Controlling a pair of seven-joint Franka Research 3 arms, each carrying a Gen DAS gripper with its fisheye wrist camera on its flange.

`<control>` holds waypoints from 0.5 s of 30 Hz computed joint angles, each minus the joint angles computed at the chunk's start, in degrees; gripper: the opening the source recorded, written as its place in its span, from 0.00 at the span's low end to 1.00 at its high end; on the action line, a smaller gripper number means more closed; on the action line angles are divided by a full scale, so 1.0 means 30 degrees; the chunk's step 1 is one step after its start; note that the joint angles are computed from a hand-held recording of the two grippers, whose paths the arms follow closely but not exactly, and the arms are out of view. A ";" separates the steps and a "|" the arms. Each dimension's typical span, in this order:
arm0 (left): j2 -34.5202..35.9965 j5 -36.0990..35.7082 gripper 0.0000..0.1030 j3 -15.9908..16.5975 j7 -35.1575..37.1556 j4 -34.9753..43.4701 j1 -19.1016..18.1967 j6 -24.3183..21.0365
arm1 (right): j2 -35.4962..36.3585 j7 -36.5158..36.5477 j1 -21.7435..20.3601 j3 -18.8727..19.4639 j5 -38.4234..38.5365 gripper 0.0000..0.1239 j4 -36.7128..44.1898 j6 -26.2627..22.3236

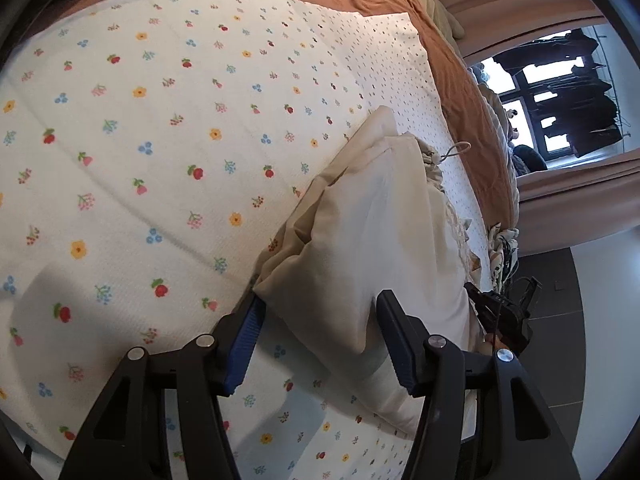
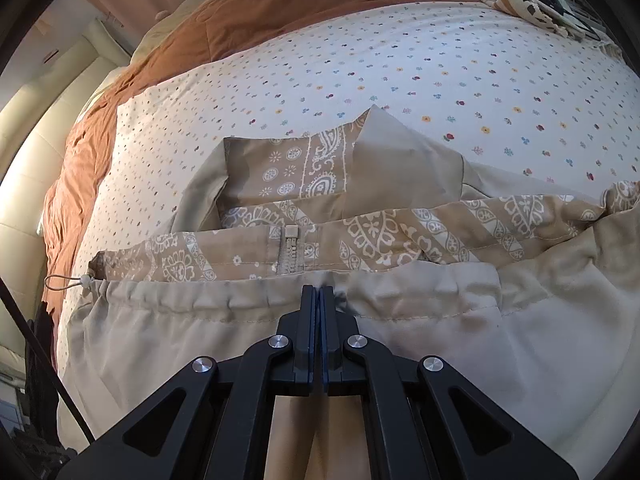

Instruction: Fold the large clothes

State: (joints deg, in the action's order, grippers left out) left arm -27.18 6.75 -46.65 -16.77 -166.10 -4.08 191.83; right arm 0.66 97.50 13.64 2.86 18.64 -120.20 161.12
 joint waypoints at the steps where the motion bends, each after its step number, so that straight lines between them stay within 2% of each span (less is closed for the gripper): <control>1: 0.0333 -0.0005 0.57 -0.0205 0.0003 0.0055 0.0323 0.0453 | -0.0203 -0.0574 0.0004 0.0022 0.0450 0.00 -0.0116 0.0009; 4: 0.0308 -0.0792 0.56 -0.1290 -0.0074 -0.0076 0.1347 0.1288 | -0.0385 -0.1681 -0.0052 -0.0053 0.1585 0.00 -0.0008 -0.0621; 5: 0.0327 -0.1030 0.48 -0.1509 -0.0001 -0.0090 0.1574 0.1408 | -0.0544 -0.2137 -0.0113 -0.0130 0.2307 0.00 0.0028 -0.1049; 7: 0.0491 -0.1498 0.37 -0.1921 0.0126 -0.0275 0.1955 0.1997 | -0.1022 -0.2815 -0.0207 -0.0286 0.4145 0.01 0.0031 -0.2200; 8: 0.0456 -0.2008 0.32 -0.2594 0.0142 -0.0451 0.2435 0.2662 | -0.1353 -0.3066 -0.0239 -0.0351 0.4581 0.03 -0.0165 -0.2417; 10: 0.0268 -0.2982 0.22 -0.3628 0.0296 -0.0651 0.3007 0.3369 | -0.2300 -0.3291 -0.0237 -0.0354 0.4664 0.21 -0.1071 -0.2053; 11: 0.0139 -0.3423 0.18 -0.3990 0.0378 -0.0678 0.3128 0.3433 | -0.2765 -0.3615 -0.0213 -0.0448 0.4891 0.41 -0.1474 -0.2018; 12: -0.0089 -0.3887 0.17 -0.4406 0.0334 -0.0725 0.3245 0.3505 | -0.3137 -0.4075 -0.0112 -0.0596 0.5447 0.52 -0.1764 -0.2089; 15: -0.1199 -0.4655 0.13 -0.5132 -0.0152 -0.0950 0.3182 0.3251 | -0.4237 -0.4843 0.0040 -0.0962 0.6741 0.52 -0.2471 -0.2377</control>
State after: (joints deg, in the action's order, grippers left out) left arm -30.78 -7.22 -62.05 -17.23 -168.95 5.46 201.58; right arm -12.06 82.97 13.76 -0.02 38.86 -127.61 153.99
